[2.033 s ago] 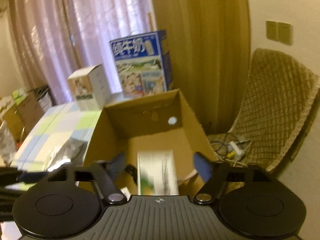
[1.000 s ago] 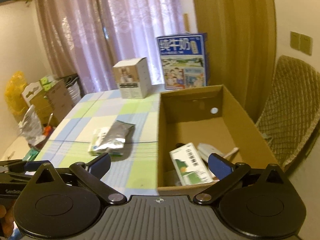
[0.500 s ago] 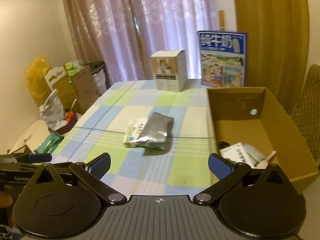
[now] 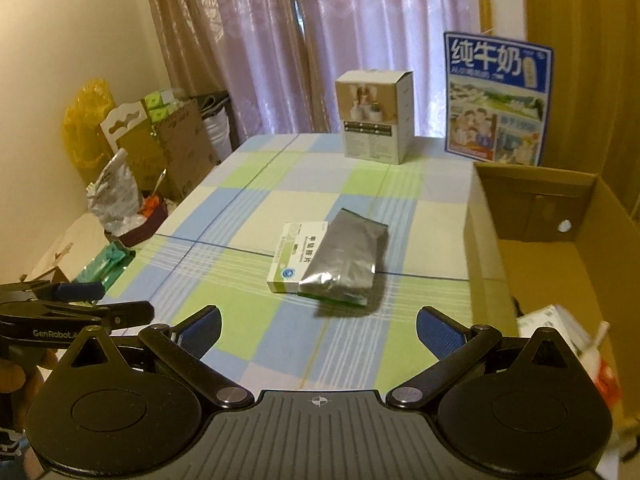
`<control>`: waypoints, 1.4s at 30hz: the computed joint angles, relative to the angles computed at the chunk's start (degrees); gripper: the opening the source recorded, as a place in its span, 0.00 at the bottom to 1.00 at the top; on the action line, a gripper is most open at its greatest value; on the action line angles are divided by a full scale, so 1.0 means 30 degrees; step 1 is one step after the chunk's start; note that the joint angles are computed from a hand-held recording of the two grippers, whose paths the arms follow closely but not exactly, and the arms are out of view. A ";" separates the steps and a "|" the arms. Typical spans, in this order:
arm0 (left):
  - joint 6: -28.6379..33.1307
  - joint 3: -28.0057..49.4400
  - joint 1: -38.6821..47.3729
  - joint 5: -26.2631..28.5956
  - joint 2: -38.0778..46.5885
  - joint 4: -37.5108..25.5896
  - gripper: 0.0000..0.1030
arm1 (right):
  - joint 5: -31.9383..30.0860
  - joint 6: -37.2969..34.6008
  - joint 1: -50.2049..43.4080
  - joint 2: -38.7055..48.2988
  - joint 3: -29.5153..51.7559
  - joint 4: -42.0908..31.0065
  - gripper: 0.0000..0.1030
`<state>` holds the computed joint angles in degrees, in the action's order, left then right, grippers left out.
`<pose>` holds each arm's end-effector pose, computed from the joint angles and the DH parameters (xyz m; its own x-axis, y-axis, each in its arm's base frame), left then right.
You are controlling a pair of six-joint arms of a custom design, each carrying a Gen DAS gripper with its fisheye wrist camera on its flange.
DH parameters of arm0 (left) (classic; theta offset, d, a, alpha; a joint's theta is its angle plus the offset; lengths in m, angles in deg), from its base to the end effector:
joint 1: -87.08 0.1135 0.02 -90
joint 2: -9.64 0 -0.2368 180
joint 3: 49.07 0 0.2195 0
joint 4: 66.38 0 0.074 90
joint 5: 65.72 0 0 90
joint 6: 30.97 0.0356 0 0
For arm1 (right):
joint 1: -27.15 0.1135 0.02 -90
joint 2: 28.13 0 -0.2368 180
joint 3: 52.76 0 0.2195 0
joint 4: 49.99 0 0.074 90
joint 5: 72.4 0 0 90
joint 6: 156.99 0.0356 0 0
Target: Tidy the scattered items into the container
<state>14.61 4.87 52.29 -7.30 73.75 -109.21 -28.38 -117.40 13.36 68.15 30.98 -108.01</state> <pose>0.1711 -0.0962 0.2045 -0.6275 -0.2901 -0.7226 -0.2968 0.9471 -0.1225 0.2907 -0.0450 0.2081 -0.5322 -0.4208 -0.7347 -0.7483 0.6397 0.1757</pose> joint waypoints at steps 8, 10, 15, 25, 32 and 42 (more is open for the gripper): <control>0.3733 0.0677 0.4959 0.3283 0.4178 0.5073 0.95 | 0.1687 0.3859 0.3073 0.3488 0.1633 0.3495 0.98; 0.4076 0.1264 0.5866 0.3838 0.5498 0.5888 0.95 | 0.2103 0.4463 0.3630 0.4523 0.2337 0.3941 0.98; 0.4894 0.2403 0.7471 0.4969 0.8601 0.8335 0.95 | 0.3030 0.5761 0.4818 0.7239 0.4433 0.4629 0.98; 0.4822 0.1229 0.9087 0.7143 1.1745 1.2860 0.95 | 0.4223 0.6972 0.6694 1.1137 0.7872 0.5324 0.98; 0.5677 0.1370 0.8930 0.5825 1.2672 1.3117 0.95 | 0.5618 0.8049 0.7664 1.2931 0.9690 0.5419 0.98; 0.6302 0.1396 0.8783 0.5615 1.2922 1.3533 0.95 | 0.5709 0.8584 0.7718 1.5218 1.3210 0.3214 0.76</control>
